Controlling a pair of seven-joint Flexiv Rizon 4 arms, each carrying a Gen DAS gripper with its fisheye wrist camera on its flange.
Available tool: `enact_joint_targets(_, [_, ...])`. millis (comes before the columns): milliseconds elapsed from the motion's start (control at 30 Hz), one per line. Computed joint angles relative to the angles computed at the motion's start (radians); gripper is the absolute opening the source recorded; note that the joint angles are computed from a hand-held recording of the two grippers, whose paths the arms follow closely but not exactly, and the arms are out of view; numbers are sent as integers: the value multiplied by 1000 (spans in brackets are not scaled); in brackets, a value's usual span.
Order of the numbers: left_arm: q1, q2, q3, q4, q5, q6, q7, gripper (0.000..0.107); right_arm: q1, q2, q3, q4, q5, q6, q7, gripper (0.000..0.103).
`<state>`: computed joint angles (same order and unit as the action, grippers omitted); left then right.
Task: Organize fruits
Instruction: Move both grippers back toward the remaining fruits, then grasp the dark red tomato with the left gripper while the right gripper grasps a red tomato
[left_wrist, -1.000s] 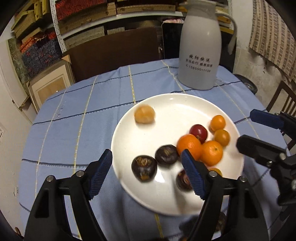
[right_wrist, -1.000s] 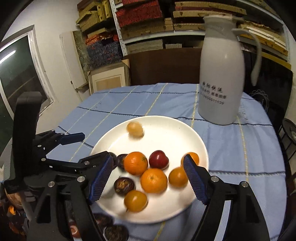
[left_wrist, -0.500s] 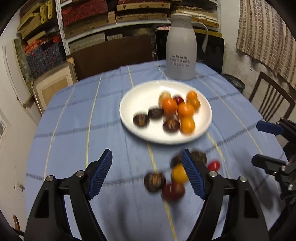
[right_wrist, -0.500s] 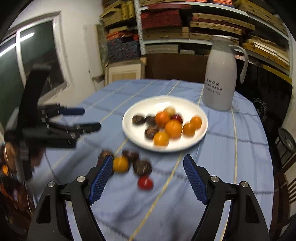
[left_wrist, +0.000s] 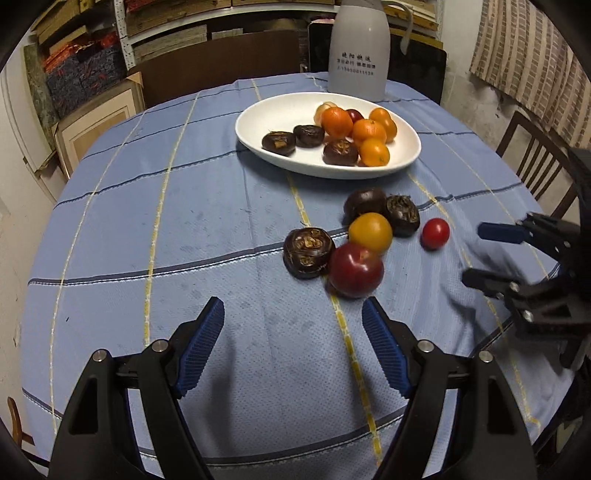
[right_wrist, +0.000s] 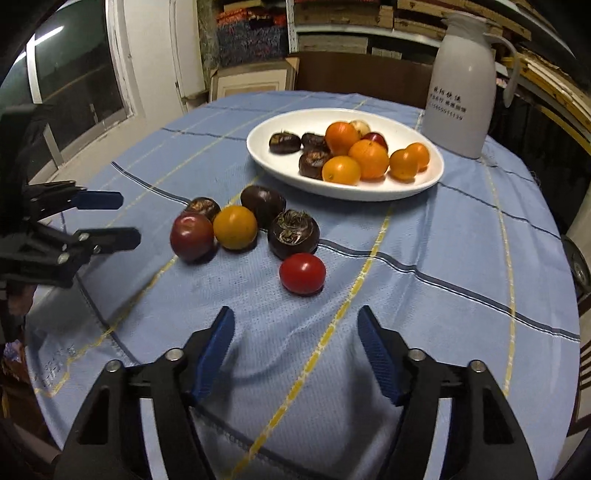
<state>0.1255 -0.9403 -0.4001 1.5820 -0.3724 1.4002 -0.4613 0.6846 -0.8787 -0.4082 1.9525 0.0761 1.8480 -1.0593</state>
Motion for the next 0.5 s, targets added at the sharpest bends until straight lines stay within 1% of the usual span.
enact_joint_targets(133, [1, -2, -5, -1, 0, -22, 11, 75, -10, -23, -6, -46, -23, -44, 12, 60])
enact_joint_targets(367, [-28, -12, 21, -16, 1, -49, 17, 75, -51, -48, 9, -104, -83, -93, 51, 50])
enact_joint_targets(500, [-44, -16, 33, -29, -6, -68, 8, 75, -63, -55, 10, -115, -108, -91, 64, 37])
